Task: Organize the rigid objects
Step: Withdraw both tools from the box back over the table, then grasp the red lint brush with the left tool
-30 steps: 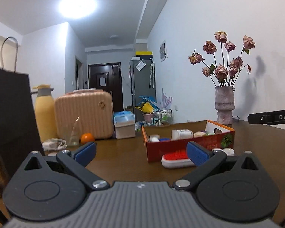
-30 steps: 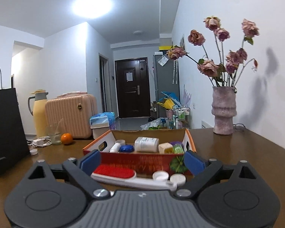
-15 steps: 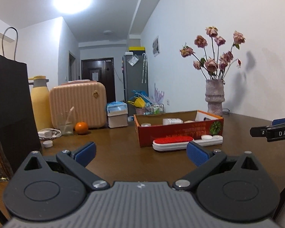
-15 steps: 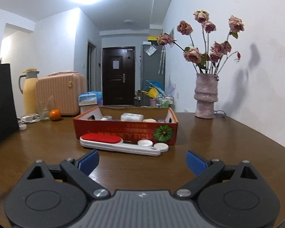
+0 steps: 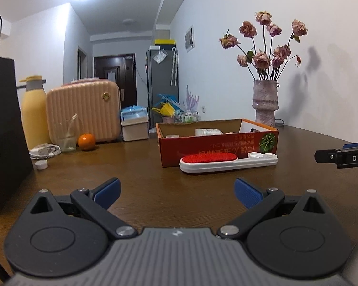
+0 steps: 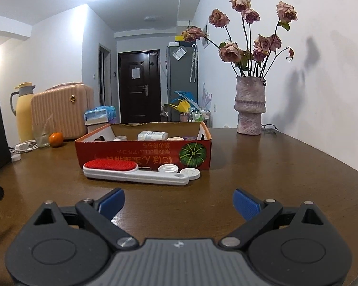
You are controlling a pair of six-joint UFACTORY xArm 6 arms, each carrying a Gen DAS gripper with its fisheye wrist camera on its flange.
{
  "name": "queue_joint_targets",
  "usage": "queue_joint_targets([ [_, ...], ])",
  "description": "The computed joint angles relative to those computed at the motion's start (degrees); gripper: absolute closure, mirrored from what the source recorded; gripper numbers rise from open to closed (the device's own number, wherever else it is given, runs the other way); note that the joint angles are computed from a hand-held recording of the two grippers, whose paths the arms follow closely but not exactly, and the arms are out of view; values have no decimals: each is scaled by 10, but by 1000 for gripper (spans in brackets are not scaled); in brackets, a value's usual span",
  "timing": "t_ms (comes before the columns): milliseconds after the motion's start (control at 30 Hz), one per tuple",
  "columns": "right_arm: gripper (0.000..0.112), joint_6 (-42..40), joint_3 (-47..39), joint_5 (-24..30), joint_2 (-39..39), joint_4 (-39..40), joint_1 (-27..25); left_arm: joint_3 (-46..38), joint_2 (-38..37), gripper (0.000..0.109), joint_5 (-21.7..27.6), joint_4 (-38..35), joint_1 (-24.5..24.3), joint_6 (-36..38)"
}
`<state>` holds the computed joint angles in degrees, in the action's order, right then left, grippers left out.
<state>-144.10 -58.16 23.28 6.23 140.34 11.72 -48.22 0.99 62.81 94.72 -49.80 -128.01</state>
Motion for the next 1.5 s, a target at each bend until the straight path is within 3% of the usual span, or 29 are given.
queue_joint_targets([
  [200,14,19,-48,-8,38,-9,3,-38,19,6,-92,25,67,-13],
  [333,15,65,-113,-34,88,-57,10,-90,51,6,-174,20,128,6],
  [533,17,219,-242,-76,189,-211,24,-200,133,6,-275,-15,206,96],
  [633,36,395,-297,-74,238,-379,26,-258,178,6,-313,-46,241,146],
  [700,56,499,-332,-39,268,-457,17,-292,204,6,-351,-59,266,155],
  [767,68,619,-378,-18,308,-551,12,-324,231,8,-406,-95,295,169],
  [833,74,714,-413,0,336,-633,9,-347,255,24,-441,-156,314,201],
  [900,75,745,-438,3,358,-657,9,-359,274,36,-467,-220,328,243],
  [1067,86,816,-486,3,397,-676,6,-372,295,39,-525,-204,351,192],
  [1233,91,817,-470,-5,386,-687,8,-360,284,41,-510,-194,339,169],
  [1267,98,814,-466,6,381,-678,6,-352,277,42,-503,-197,333,167],
  [1333,97,813,-449,14,369,-665,2,-323,252,42,-483,-179,318,130],
  [1400,97,784,-419,17,348,-640,1,-284,218,43,-445,-120,296,49],
  [1500,97,721,-363,43,309,-573,-4,-210,154,43,-348,-70,239,-40],
])
